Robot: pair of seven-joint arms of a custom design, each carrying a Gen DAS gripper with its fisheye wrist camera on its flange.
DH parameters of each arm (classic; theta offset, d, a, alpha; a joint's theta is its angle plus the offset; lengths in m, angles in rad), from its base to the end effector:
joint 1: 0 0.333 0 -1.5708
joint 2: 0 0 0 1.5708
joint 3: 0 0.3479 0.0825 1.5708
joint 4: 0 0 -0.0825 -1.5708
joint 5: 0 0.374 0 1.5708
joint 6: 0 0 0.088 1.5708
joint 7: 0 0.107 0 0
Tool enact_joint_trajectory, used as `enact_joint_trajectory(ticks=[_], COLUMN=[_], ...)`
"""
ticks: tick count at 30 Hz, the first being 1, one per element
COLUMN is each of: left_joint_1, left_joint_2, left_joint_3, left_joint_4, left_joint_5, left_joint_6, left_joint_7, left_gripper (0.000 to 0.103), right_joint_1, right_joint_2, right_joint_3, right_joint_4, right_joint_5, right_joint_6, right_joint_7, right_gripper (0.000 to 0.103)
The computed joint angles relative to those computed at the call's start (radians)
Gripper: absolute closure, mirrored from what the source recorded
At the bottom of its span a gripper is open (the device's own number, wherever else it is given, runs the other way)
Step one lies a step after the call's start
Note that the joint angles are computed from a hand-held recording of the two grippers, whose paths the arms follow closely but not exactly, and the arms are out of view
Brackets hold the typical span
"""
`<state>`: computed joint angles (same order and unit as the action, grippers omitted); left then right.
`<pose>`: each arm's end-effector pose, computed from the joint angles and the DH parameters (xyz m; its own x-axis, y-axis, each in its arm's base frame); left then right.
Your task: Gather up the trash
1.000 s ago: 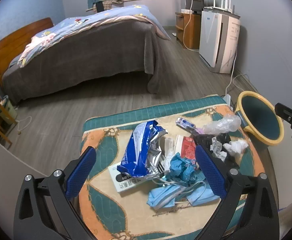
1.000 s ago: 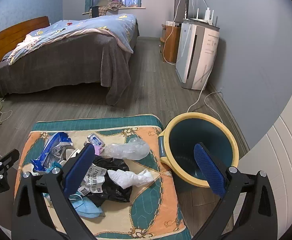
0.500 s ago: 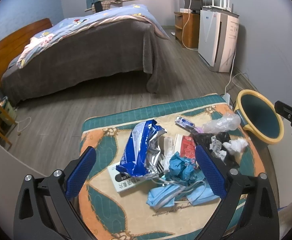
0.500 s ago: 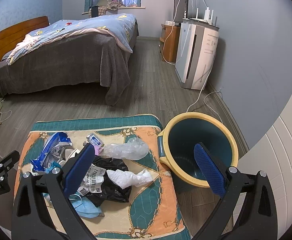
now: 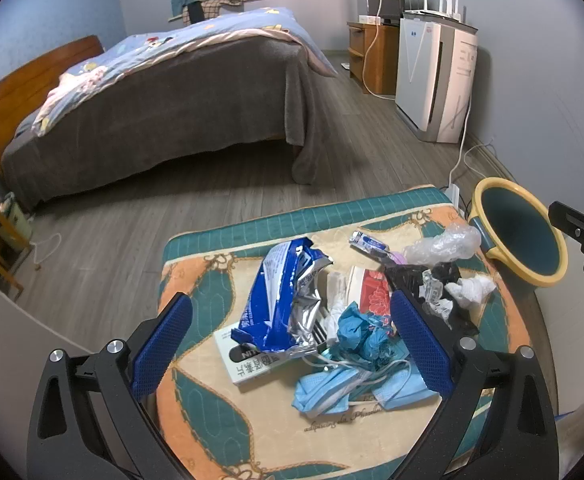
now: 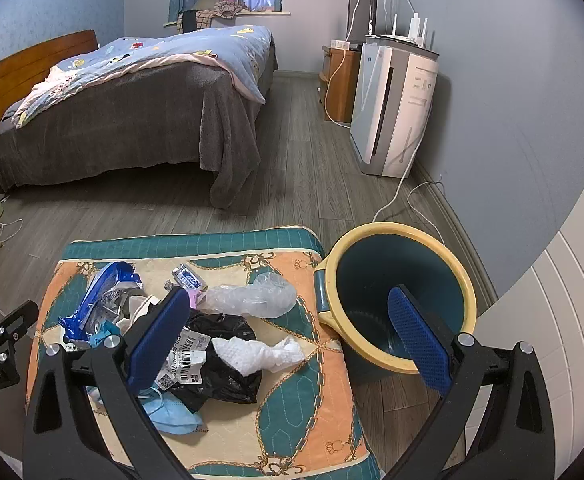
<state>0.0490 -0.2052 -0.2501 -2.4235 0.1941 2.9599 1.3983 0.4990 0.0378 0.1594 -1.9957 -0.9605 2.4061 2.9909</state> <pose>0.4817 -0.1178 0.5062 -0.1844 -0.9788 -0.0886 -0.7153 0.1955 -0.6710 0.4700 0.3553 0.5195 -0.1542 -0.9877 0.0257 -0.6732 0.0860 -0.7345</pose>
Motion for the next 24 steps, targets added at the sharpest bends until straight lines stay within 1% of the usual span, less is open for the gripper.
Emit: enact_joint_trajectory(ticks=[24], left_joint_1=[-0.001], left_joint_2=[0.000], left_joint_3=[0.000], left_joint_4=[0.000], left_joint_5=[0.002], left_joint_6=[-0.003], left_joint_7=[-0.001], left_gripper=[0.005], right_joint_1=[-0.002], right_joint_2=[-0.001], right_joint_3=[-0.001], right_joint_4=[-0.001], right_joint_5=[0.002], right_joint_6=[0.004], right_joint_7=[-0.002], right_gripper=[0.006])
